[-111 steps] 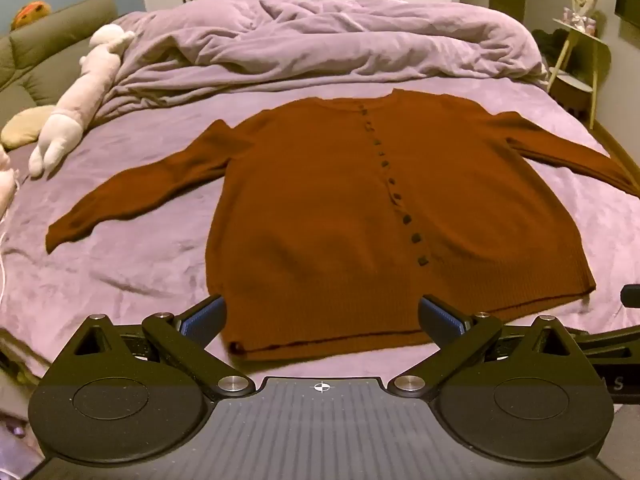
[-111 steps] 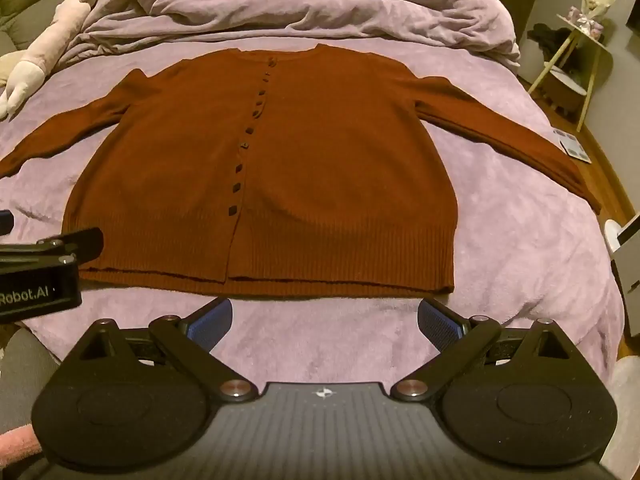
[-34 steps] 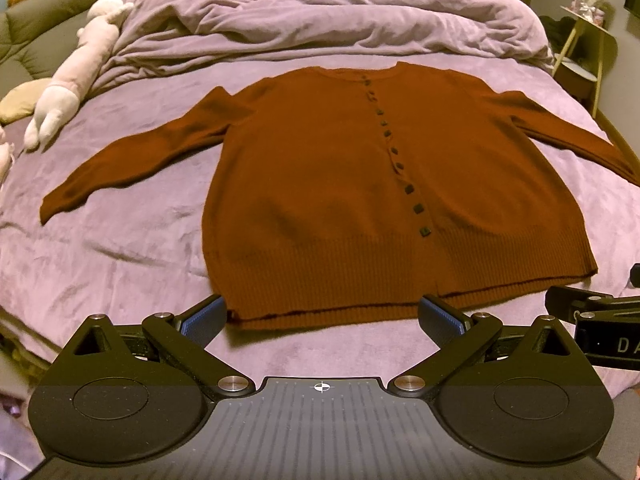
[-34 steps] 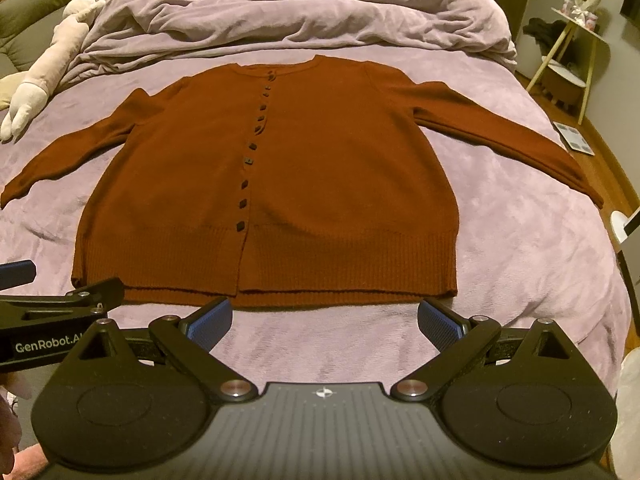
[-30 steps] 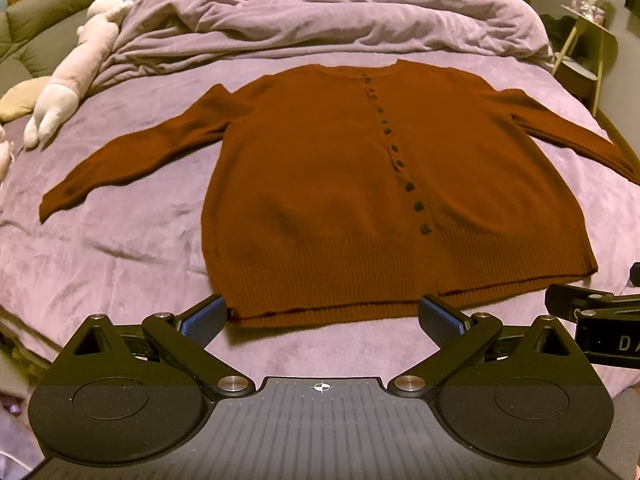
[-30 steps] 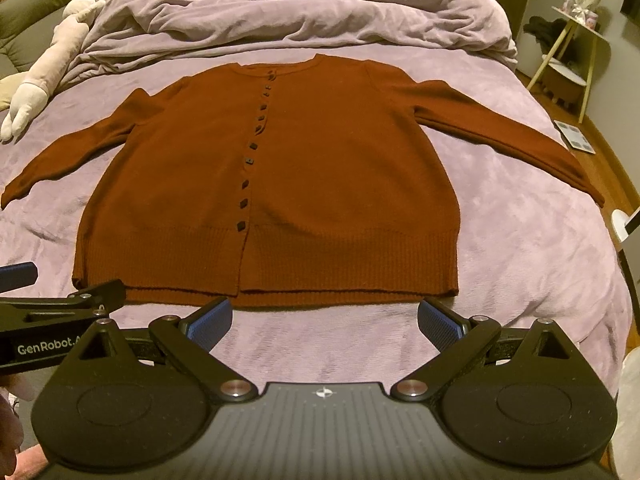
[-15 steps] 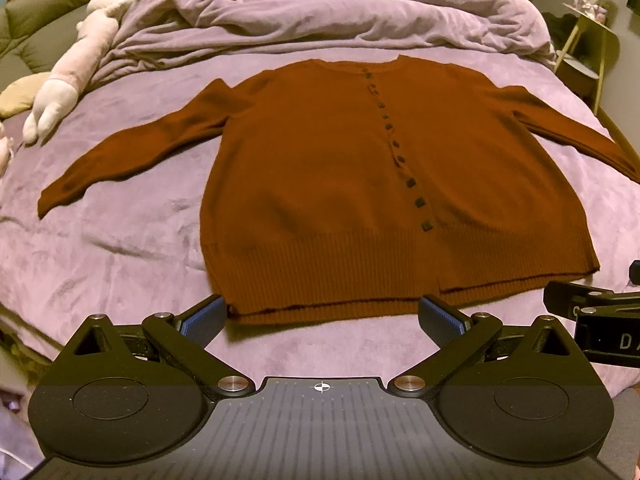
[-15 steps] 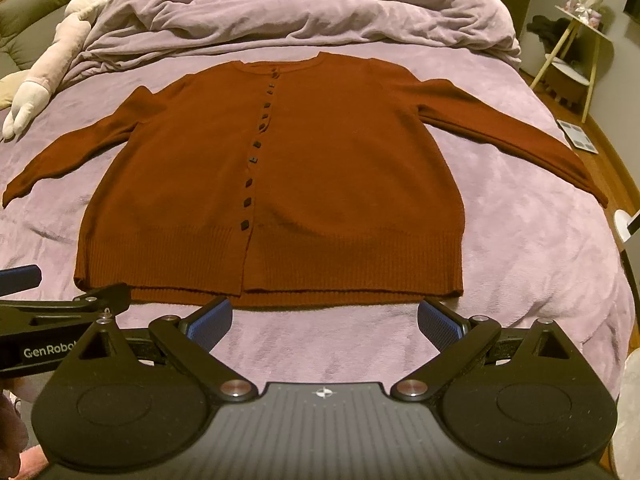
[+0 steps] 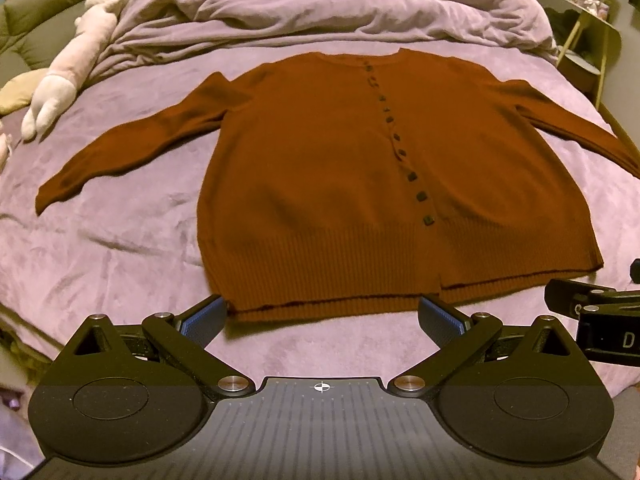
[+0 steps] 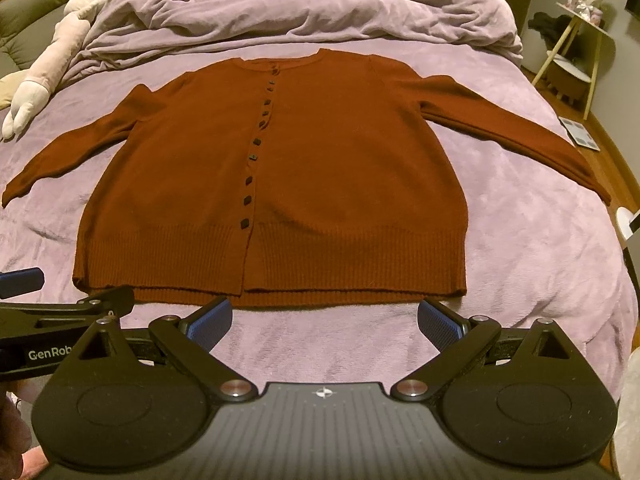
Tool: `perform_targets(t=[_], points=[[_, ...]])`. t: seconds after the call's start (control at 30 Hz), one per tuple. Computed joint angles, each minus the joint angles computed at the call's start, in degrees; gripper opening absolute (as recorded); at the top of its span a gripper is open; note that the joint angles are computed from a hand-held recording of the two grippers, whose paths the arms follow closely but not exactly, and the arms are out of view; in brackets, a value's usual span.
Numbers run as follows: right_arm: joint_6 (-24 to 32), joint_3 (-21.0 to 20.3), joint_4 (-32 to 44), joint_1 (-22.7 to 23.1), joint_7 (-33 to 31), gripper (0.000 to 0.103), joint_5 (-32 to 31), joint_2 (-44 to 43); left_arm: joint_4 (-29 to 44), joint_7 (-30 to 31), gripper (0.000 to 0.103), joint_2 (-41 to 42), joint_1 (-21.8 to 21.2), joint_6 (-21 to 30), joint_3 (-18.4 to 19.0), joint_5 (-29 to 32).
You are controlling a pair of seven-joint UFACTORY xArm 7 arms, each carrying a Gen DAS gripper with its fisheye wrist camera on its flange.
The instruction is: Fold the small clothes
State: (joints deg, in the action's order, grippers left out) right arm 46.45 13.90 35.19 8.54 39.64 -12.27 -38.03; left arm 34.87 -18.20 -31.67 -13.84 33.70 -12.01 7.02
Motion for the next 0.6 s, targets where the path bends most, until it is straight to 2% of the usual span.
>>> perform_targets(t=[0.6], points=[[-0.9,-0.6,-0.3,-0.1,0.1,0.099,0.1,1.3,0.9,-0.6,0.103,2.0,0.1,0.6,0.0,0.5]])
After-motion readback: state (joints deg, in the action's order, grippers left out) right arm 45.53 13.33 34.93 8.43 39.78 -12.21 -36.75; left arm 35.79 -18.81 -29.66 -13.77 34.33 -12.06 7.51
